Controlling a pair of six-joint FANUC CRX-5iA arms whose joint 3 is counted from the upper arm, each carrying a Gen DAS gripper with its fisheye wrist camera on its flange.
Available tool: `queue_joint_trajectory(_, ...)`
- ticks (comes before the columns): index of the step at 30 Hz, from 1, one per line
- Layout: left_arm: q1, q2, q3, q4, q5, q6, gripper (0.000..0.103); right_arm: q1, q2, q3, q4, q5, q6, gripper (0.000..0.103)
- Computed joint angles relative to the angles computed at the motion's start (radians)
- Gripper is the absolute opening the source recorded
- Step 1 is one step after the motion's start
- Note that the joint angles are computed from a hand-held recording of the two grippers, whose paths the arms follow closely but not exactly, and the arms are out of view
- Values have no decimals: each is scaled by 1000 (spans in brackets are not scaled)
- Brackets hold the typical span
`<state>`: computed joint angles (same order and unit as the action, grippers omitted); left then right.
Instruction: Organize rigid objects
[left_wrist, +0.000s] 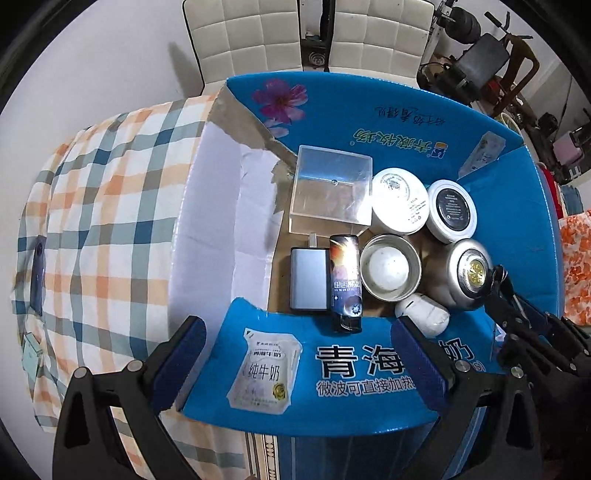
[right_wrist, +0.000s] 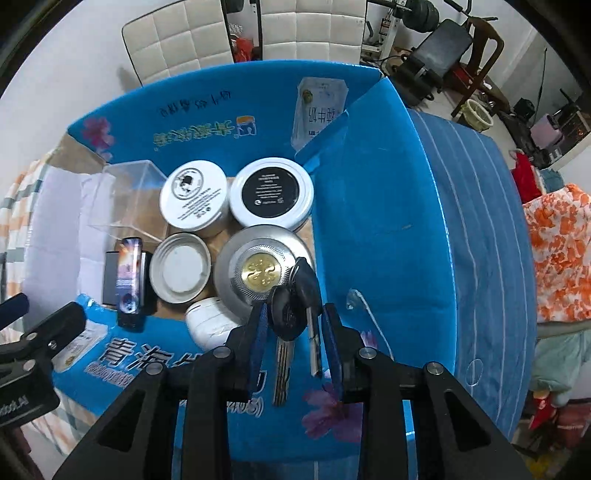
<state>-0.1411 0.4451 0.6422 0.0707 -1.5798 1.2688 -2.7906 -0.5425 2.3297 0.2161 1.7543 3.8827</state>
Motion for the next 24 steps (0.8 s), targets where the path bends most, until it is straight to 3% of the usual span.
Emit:
queue_joint_trajectory(6, -3, 17, 21, 1, -4, -3, 103, -18, -23, -10, -27, 21, -9, 38)
queue_joint_trajectory(9, -4, 23, 31, 2, -3, -3, 103, -27, -34, -15, -46, 32, -11, 47)
queue_joint_trajectory(11, -4, 25, 35, 2, -3, -4, 103, -36, -37, -5, -70, 27, -15, 75)
queue_joint_trajectory(12, -5, 26, 37, 0, -4, -4, 103, -37, -34, 1, -74, 22, -19, 80)
queue_joint_trajectory(21, 0, 24, 49, 0, -7, -6, 103, -37, -25, -4, -73, 25, -32, 82)
queue_joint_trajectory(24, 2, 17, 54, 5, -13, -5, 103, -37, -24, -24, -76, 36, -37, 88)
